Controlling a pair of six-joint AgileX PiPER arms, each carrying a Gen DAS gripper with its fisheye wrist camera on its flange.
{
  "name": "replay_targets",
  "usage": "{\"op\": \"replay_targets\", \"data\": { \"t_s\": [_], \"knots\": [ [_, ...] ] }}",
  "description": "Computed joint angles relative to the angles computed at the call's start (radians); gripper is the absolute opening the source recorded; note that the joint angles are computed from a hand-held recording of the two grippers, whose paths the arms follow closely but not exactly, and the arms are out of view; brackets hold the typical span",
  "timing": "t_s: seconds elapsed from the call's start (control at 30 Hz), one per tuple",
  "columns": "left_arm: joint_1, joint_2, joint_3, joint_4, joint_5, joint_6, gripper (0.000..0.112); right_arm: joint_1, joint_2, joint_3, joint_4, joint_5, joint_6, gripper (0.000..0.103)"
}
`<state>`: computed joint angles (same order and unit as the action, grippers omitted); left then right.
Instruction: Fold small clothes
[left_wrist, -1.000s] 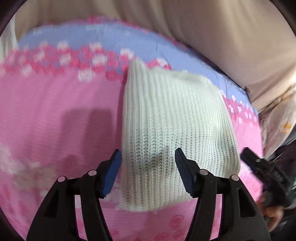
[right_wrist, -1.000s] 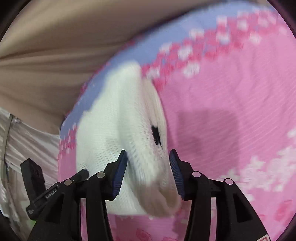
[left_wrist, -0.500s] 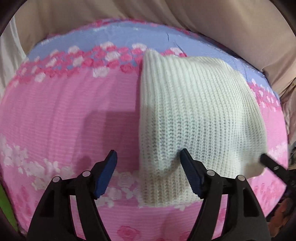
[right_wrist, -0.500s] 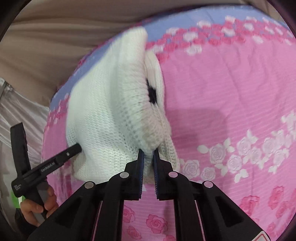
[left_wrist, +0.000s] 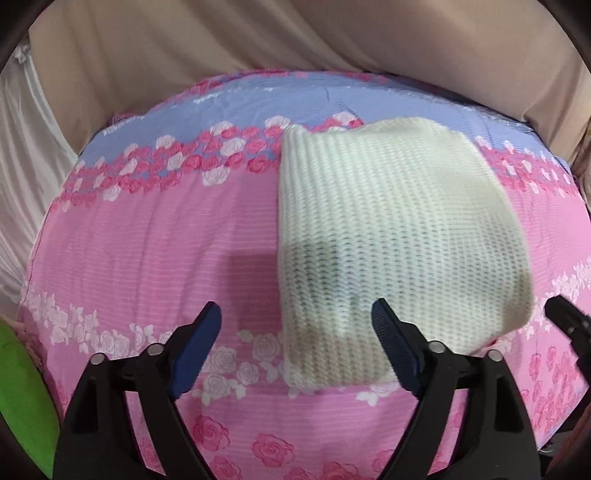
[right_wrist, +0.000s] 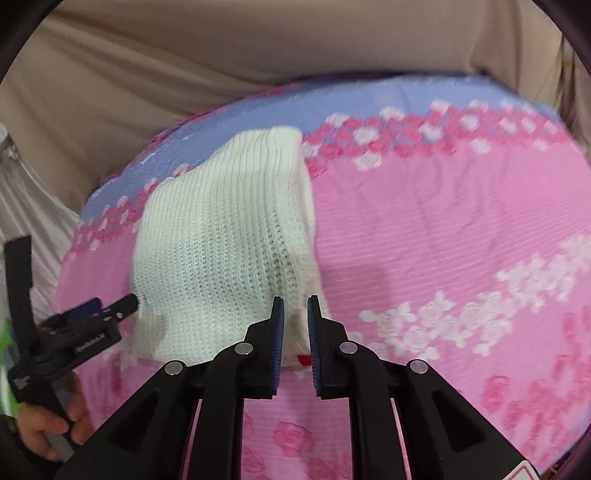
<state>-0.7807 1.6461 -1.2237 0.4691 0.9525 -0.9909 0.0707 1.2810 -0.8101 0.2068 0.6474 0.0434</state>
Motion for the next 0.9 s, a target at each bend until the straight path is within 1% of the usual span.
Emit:
{"op": "replay_targets", "data": {
  "t_s": [0.03, 0.1, 0.17, 0.23, 0.27, 0.33, 0.4, 0.43, 0.57, 0.7, 0.9],
  "knots": [
    [-0.038, -0.005, -0.005, 0.045, 0.026, -0.047, 0.091, 0.033, -0.031, 0.019, -0.069, -0.004, 0.08, 0.016],
    [-0.095, -0.009, -0.014, 0.103, 0.058, -0.103, 0.094, 0.081, -0.073, 0.049, -0.162, 0.004, 0.198, 0.018],
    [-0.114, 0.005, -0.017, 0.146, 0.061, -0.13, 0.096, 0.111, -0.112, 0.082, -0.225, 0.007, 0.275, 0.022],
    [-0.153, 0.01, -0.022, 0.181, 0.096, -0.182, 0.096, 0.156, -0.124, 0.094, -0.302, 0.013, 0.365, 0.032],
    [-0.177, 0.008, -0.026, 0.192, 0.116, -0.218, 0.096, 0.171, -0.133, 0.101, -0.329, 0.015, 0.397, 0.034],
    [-0.202, 0.0, -0.014, 0.212, 0.127, -0.281, 0.096, 0.199, -0.152, 0.108, -0.404, 0.018, 0.477, 0.045],
    [-0.217, -0.003, -0.007, 0.218, 0.134, -0.314, 0.096, 0.237, -0.175, 0.117, -0.474, 0.028, 0.567, 0.052],
    [-0.222, -0.005, 0.0, 0.222, 0.134, -0.327, 0.096, 0.248, -0.179, 0.12, -0.491, 0.029, 0.584, 0.053],
    [-0.255, 0.003, 0.009, 0.237, 0.16, -0.363, 0.096, 0.277, -0.195, 0.139, -0.484, 0.028, 0.587, 0.054],
    [-0.274, -0.002, 0.027, 0.239, 0.157, -0.379, 0.096, 0.296, -0.206, 0.153, -0.477, 0.036, 0.596, 0.056],
    [-0.279, -0.01, 0.042, 0.219, 0.161, -0.391, 0.096, 0.364, -0.213, 0.16, -0.515, 0.06, 0.665, 0.057]
  ]
}}
